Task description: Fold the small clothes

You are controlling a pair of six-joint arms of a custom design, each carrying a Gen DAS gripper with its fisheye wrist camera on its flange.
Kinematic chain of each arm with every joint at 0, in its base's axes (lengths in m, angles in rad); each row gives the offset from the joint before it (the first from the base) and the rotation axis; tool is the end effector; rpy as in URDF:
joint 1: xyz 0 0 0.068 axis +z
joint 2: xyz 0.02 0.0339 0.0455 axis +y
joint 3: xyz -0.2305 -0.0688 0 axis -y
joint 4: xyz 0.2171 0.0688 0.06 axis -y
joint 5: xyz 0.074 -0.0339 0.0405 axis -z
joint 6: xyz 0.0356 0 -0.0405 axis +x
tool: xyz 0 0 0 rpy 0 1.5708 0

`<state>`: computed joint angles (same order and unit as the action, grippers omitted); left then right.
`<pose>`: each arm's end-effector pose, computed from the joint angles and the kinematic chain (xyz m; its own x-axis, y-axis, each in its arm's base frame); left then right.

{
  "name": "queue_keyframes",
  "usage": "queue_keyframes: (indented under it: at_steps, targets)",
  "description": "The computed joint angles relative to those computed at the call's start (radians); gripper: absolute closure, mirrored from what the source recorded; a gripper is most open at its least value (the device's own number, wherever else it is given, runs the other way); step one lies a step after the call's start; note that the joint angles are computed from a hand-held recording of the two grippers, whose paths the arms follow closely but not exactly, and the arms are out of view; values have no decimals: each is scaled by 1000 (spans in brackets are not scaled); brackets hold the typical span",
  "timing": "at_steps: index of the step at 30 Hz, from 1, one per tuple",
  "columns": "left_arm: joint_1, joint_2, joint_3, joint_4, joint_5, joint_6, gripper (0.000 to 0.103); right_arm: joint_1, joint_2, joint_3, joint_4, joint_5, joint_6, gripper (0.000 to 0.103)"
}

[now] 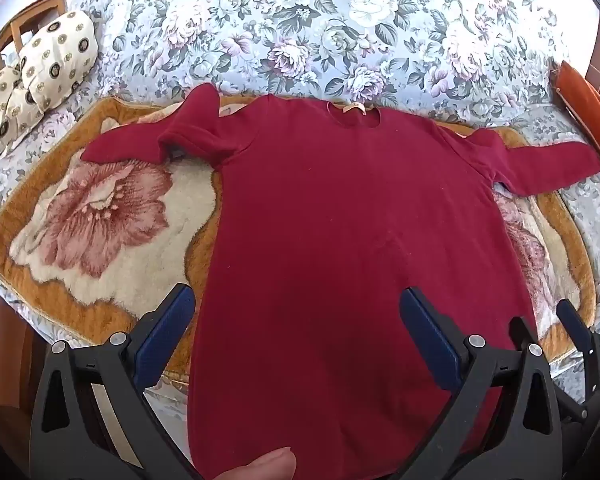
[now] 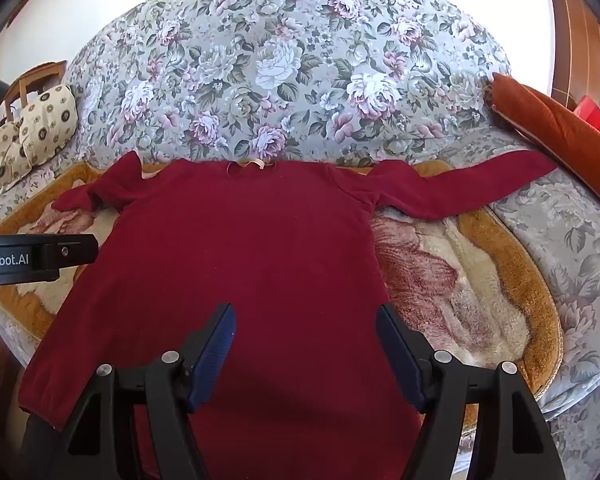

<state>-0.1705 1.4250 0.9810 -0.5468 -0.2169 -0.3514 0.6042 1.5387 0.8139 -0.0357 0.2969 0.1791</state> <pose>0.2654 -0.0379 0.2115 -0.7910 -0.2049 -0.5765 -0.2373 0.9712 -0.0196 0.2472 0.1580 0.1704 -0.6239 -0.2237 -0.7488 -0.2619 0.9626 -0.0694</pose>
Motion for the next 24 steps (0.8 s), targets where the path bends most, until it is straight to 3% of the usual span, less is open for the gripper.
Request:
queue_keyframes:
  at_steps: [24]
  targets:
    - [2,32,-42,58,16,4,0,-12,47,5,-23,18,5,33]
